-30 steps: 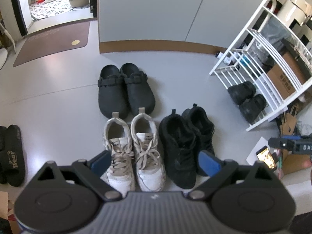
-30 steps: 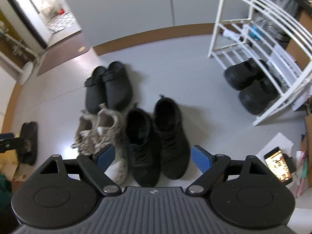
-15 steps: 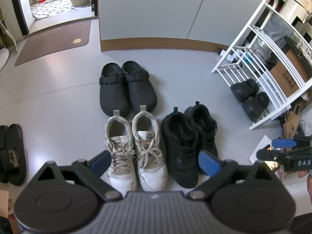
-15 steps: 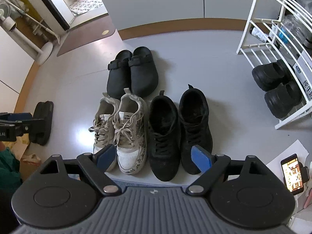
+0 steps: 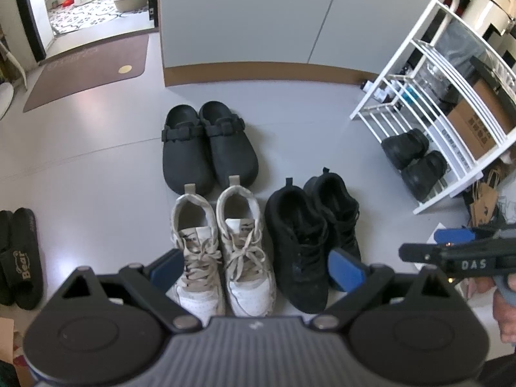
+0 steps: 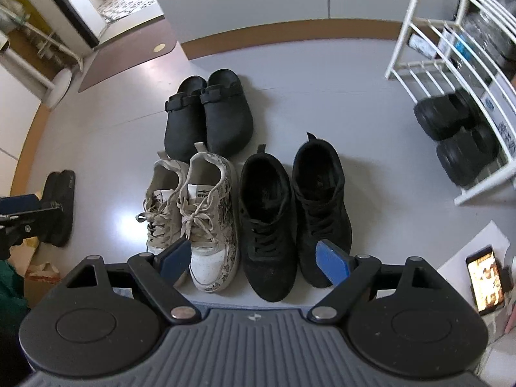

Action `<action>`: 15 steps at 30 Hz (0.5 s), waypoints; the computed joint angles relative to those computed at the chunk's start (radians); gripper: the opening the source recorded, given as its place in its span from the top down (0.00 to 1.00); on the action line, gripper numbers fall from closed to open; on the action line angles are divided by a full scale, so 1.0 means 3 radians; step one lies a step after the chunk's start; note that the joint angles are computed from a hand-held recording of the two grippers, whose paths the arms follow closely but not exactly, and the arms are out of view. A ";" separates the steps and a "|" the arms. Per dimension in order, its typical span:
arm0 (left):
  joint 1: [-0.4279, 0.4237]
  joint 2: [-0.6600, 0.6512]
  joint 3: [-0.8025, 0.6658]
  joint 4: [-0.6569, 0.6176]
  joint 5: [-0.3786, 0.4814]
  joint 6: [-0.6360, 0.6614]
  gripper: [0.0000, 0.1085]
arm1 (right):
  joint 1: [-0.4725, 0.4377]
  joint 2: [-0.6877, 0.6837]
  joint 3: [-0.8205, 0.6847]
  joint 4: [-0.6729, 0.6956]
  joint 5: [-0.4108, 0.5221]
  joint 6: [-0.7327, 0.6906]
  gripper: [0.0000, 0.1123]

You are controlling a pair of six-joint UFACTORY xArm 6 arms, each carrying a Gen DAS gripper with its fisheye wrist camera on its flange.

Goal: Organize scattered shoes
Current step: 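Withdraw the right tool from the rack toward the black sneakers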

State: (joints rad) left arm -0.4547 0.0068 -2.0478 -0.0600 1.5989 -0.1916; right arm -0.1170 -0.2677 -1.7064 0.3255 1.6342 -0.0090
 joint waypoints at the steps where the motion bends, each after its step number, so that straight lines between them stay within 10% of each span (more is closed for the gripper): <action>1: 0.0004 0.0002 0.0009 0.0013 0.0006 0.0004 0.10 | 0.0019 0.0020 -0.0014 -0.0010 0.0009 -0.0008 0.31; 15: 0.0056 0.0063 -0.0009 -0.0011 -0.0030 -0.0110 0.10 | 0.0054 0.0225 -0.0017 -0.0090 -0.0024 -0.0221 0.47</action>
